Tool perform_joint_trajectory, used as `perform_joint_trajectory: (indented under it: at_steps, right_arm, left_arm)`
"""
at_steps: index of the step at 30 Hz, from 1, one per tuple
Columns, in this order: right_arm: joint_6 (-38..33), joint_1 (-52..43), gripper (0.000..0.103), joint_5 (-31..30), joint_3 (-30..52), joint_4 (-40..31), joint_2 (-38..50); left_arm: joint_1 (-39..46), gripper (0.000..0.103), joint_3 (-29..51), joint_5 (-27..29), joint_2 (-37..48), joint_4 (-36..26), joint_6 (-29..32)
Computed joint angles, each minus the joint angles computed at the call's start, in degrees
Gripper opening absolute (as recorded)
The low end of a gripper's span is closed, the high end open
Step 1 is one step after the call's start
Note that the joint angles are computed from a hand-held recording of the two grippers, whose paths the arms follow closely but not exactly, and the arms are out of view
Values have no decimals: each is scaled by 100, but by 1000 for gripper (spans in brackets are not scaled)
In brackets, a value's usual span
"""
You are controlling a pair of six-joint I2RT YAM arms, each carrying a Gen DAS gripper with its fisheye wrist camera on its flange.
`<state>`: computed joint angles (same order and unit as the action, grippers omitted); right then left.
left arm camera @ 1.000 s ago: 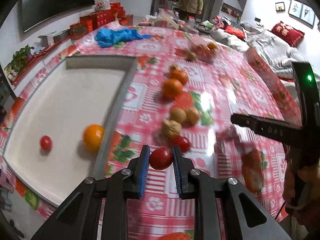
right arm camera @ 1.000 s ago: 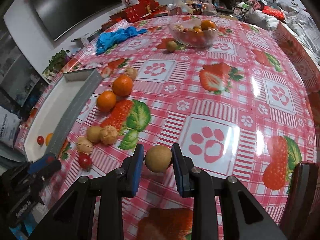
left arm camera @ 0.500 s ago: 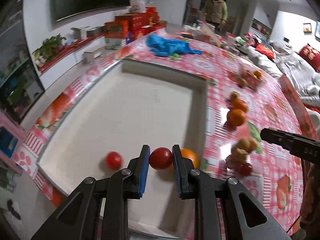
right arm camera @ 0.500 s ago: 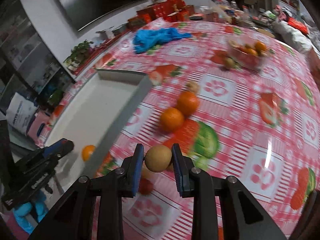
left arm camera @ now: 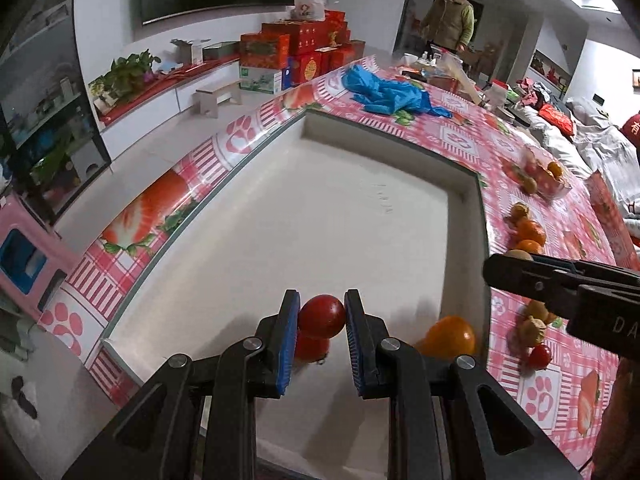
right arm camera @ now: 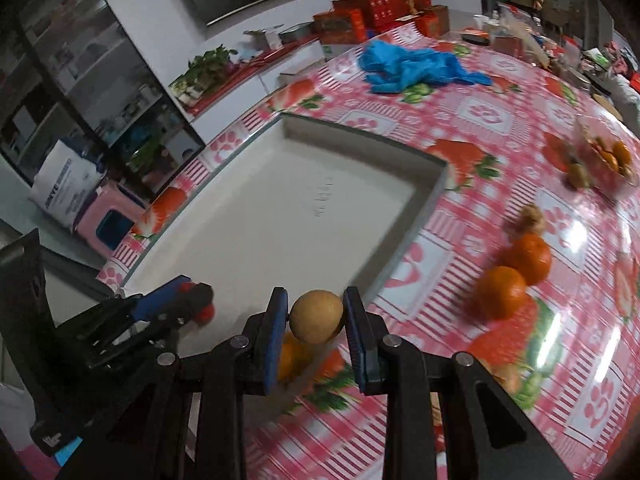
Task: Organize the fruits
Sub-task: 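Carry the kiwi into the white tray and release it while the left tool drops the tomato there, then move both open tools back toward the oranges and nuts on the table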
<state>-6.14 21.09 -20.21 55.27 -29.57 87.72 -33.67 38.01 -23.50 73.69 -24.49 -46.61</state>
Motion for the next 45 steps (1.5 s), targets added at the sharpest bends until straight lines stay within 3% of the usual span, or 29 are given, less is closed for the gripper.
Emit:
perform_joint_trajectory:
  at_steps: [9, 10, 11, 12, 13, 15, 26, 38, 45]
  right_arm:
    - [129, 425, 32, 212, 143, 29, 410]
    - [133, 443, 37, 226, 135, 39, 415]
    - [138, 456, 51, 241, 134, 39, 416]
    - [165, 481, 56, 274, 121, 43, 390]
    - [192, 472, 68, 320, 92, 78, 338]
    - [132, 403, 77, 166, 117, 64, 309]
    - [-19, -393, 101, 214, 269, -103, 111]
    - [348, -2340, 103, 546, 1395, -499, 1496]
    - [283, -2260, 103, 673, 1557, -202, 1781]
  left_arm:
    - [136, 25, -37, 29, 70, 27, -17]
    - [140, 30, -28, 32, 94, 11, -23]
    - [140, 42, -8, 39, 136, -24, -49]
    - [132, 79, -10, 23, 142, -50, -93]
    - [26, 100, -37, -198, 108, -114, -273]
    - [-180, 101, -193, -532, -108, 4, -425]
    - [-426, 101, 166, -263, 139, -77, -374]
    - [-1170, 101, 725, -307, 696, -72, -413]
    - [-1381, 101, 1037, -247, 1004, -110, -321]
